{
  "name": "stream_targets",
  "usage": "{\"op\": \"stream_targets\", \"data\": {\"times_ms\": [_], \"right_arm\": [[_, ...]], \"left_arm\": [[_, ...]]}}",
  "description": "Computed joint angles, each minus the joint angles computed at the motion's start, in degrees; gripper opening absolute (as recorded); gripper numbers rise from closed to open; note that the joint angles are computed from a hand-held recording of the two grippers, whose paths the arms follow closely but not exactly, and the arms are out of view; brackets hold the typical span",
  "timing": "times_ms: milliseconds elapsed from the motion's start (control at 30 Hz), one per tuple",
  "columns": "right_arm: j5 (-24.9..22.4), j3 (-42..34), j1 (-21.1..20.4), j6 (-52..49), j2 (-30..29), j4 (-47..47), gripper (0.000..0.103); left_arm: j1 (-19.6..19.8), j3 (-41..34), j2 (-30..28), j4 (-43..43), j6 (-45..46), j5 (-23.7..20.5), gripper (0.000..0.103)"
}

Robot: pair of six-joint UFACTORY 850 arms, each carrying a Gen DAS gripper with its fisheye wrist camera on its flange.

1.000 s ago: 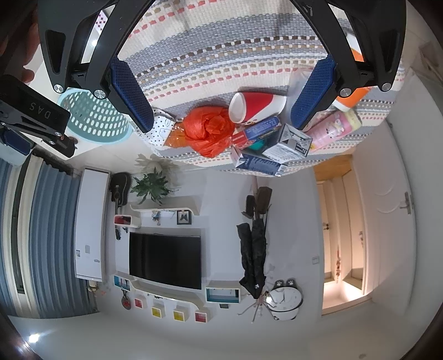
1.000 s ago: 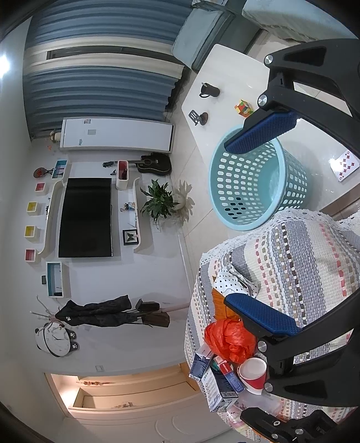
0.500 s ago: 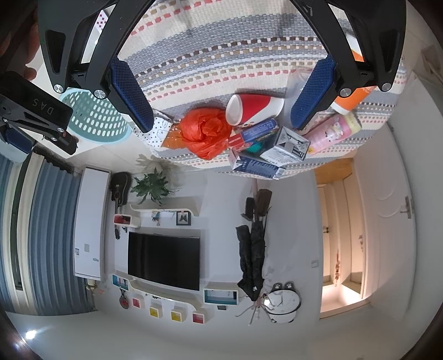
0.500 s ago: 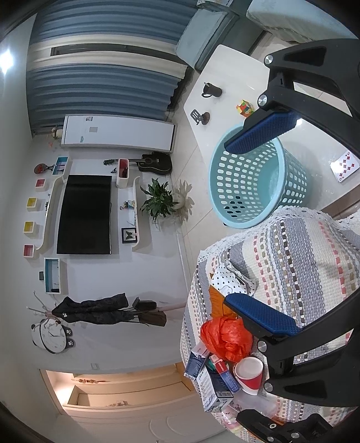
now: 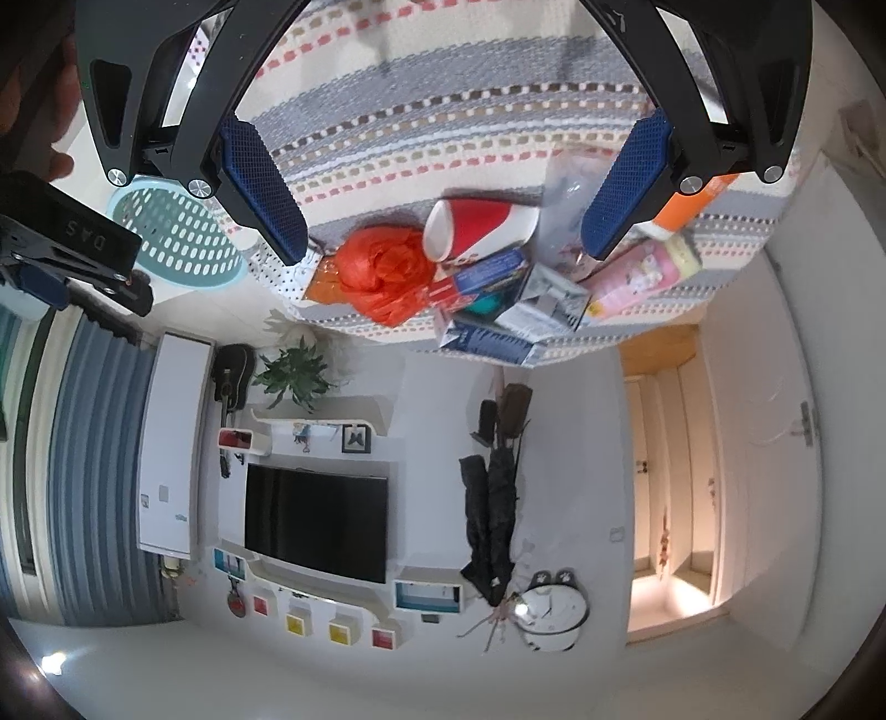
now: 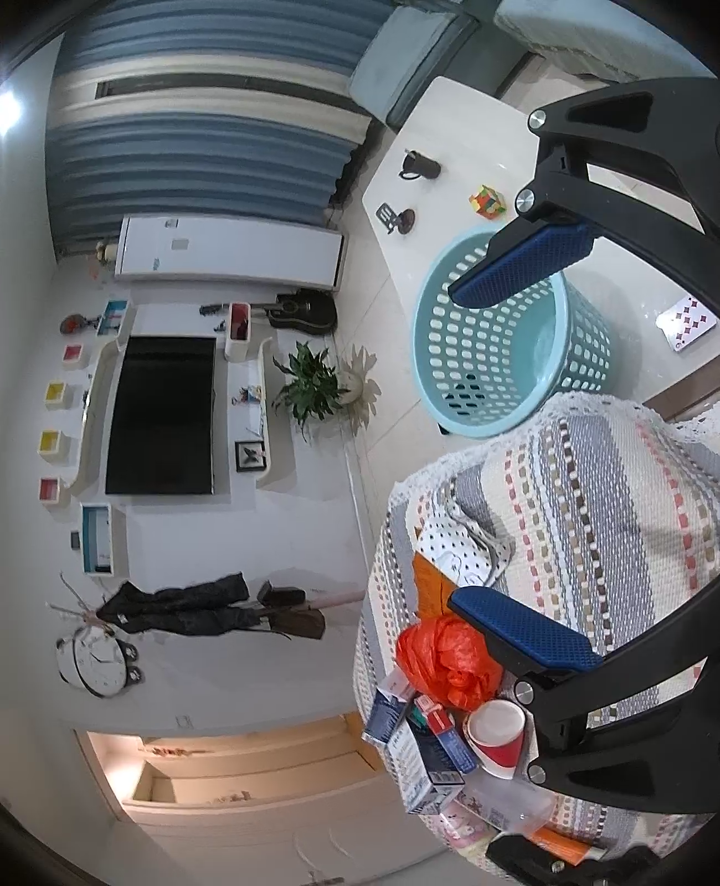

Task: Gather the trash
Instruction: 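Grasp the orange paper cup with the left tool while the right tool grasps the red plastic bag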

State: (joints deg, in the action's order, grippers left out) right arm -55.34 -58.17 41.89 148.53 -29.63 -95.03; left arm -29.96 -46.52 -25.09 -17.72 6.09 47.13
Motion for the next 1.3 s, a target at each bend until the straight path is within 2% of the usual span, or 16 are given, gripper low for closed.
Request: {"op": "stream_targets", "data": {"times_ms": [133,233,300,400,467,567,733,767,833,900,1000,1167,1300], "right_arm": [[-1.3,-1.3,0.9,-1.6,-1.1,-0.4,0.094],[-0.9,-2.6,1.4,-3.9,-2.3,-1.3,0.087],[-0.4,-3.2,1.5,-4.5,-2.8,-1.9,0.086],[0.5,-4.2,1.5,-5.5,-3.4,-2.2,0.086],[1.3,-4.8,1.5,-5.8,-3.7,-2.3,0.086],[2.0,-5.4,1.5,-6.5,-4.2,-2.4,0.086],[2.1,-6.7,1.6,-8.2,-5.2,-1.5,0.086],[2.2,-6.8,1.5,-8.3,-5.3,-1.4,0.086],[2.4,-7.0,1.5,-8.5,-5.5,-1.3,0.086],[2.8,-7.4,1.3,-9.0,-5.8,-1.1,0.086],[4.2,-8.1,0.9,-9.3,-6.6,-1.2,0.086],[6.1,-8.9,0.2,-9.5,-7.6,-1.9,0.086],[11.6,-8.6,-2.0,-6.3,-7.9,-5.0,0.086]], "left_arm": [[3.2,1.6,1.2,-0.2,-0.7,-1.1,0.096],[7.2,2.5,1.8,-2.2,1.2,-1.9,0.096],[10.2,2.9,2.1,-1.6,0.0,-3.1,0.096],[15.8,2.3,1.8,4.2,-5.3,-7.8,0.096],[18.9,1.0,0.8,13.3,-11.6,-11.9,0.096],[21.2,-1.0,-1.4,20.5,-16.2,-14.9,0.096],[22.5,-4.2,-4.9,29.7,-24.5,-19.2,0.095],[22.6,-5.2,-5.7,31.3,-26.2,-20.4,0.093],[23.1,-6.3,-6.9,39.8,-34.8,-20.8,0.091],[22.9,-7.0,-7.6,43.6,-38.4,-21.2,0.085],[21.3,-7.6,-8.3,36.9,-31.5,-22.3,0.080],[21.3,-8.0,-8.5,40.2,-35.8,-21.2,0.077],[21.4,-7.6,-8.2,39.9,-36.6,-19.8,0.075]]}}
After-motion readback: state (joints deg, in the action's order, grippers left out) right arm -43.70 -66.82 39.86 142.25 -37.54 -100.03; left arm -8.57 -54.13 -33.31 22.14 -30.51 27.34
